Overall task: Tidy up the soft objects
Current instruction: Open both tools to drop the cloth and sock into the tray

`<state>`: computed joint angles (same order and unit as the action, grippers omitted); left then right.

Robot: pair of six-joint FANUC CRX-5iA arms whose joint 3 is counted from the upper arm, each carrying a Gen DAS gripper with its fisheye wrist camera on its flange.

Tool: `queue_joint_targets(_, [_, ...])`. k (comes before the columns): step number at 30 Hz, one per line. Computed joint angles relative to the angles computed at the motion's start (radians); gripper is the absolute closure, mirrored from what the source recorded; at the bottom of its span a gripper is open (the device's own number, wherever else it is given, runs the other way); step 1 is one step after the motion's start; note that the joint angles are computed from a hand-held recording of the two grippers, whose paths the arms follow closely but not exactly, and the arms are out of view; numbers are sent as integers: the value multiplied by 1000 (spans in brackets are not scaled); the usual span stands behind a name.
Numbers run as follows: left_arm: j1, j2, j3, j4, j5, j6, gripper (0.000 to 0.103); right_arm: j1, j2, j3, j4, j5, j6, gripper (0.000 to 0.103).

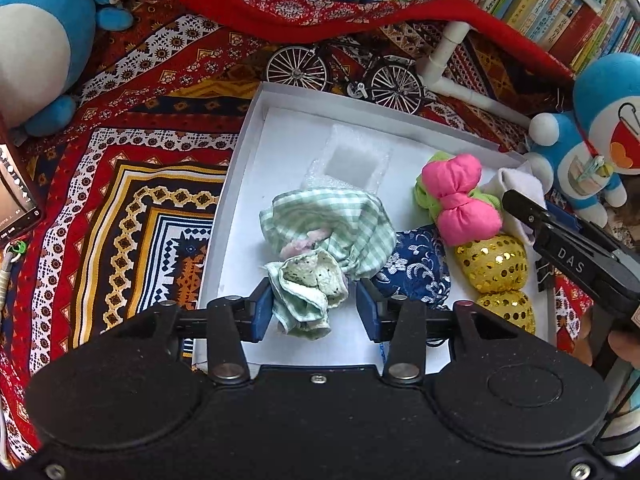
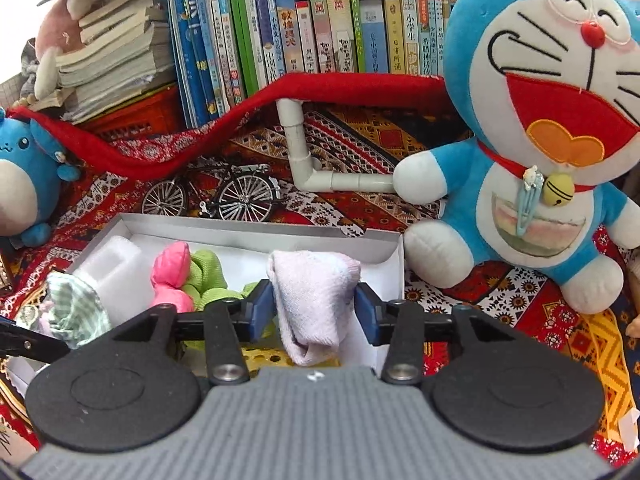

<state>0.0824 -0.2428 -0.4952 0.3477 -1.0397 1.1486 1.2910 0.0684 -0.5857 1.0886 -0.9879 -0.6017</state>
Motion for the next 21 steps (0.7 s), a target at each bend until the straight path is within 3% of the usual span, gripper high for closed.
queue_joint_targets(11, [41,-106,-81,106,22,-87,44,66,-21,3,74,-61,-8,32])
queue_joint_targets(21, [102,-262,-174,212,0,-227,40,172,-26,29,129,-163,19,26])
